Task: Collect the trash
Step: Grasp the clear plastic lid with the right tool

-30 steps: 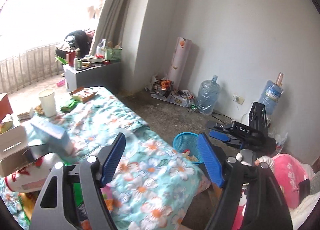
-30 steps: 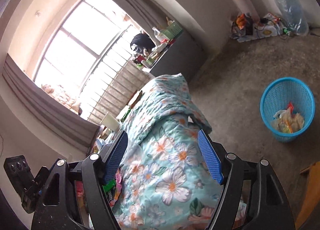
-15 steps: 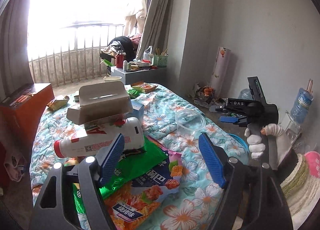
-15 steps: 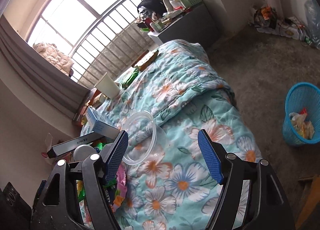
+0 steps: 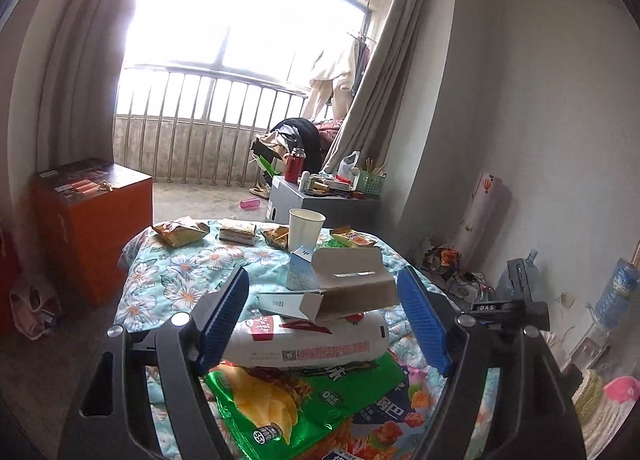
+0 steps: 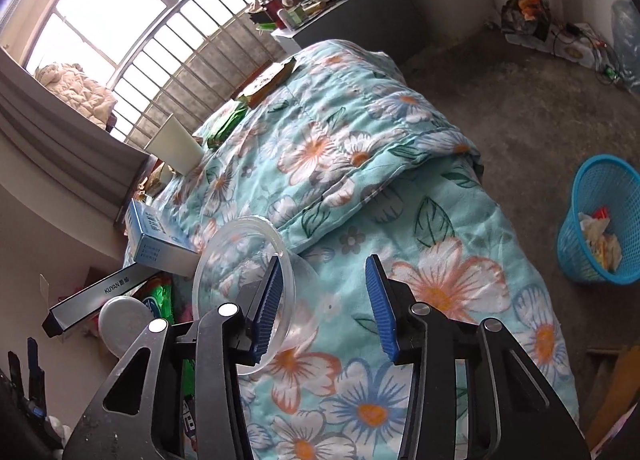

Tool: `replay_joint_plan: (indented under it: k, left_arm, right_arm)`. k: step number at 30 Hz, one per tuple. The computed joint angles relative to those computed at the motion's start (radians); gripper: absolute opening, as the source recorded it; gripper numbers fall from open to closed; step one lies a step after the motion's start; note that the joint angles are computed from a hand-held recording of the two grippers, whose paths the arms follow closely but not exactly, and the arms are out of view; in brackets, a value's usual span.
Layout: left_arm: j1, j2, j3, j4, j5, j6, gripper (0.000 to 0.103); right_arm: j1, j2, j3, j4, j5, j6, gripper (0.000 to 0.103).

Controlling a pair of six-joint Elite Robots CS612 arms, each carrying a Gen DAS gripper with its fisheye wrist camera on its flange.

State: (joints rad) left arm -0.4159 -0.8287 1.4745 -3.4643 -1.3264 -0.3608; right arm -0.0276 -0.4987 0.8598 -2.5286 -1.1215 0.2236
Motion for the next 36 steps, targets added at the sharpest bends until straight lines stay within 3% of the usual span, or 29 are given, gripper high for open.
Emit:
replay_joint_plan:
  k: [6, 12, 21, 29, 33, 36]
  left_arm:
    - [0.029, -0.016, 0.052, 0.026, -0.039, -0.092, 0.074]
    - [0.035, -0.016, 0.093, 0.071, -0.090, -0.162, 0.073]
    - [0.055, 0.002, 0.068, 0.024, -0.155, -0.157, 0.071]
    - [0.087, 0.025, -0.024, -0.061, -0.277, -0.064, 0.070]
    - [0.113, 0.054, -0.103, -0.019, -0.338, -0.067, 0.069]
    - [0.148, 0.090, -0.204, 0.095, -0.427, -0.122, 0.066]
  right_arm:
    - [0.011, 0.006, -0.017, 0.048, -0.023, -0.026, 0.007]
    - [0.014, -0.021, 0.030, 0.026, -0.029, -0.033, 0.006]
    - [0.013, -0.088, 0.142, -0.008, -0.018, -0.030, 0.006]
    - [0.023, -0.109, 0.166, 0.000, -0.049, -0.010, 0.006]
    - [0.027, -0.104, 0.146, 0.018, -0.055, -0.003, 0.006]
    - [0.030, -0.092, 0.117, 0.034, -0.055, 0.000, 0.006]
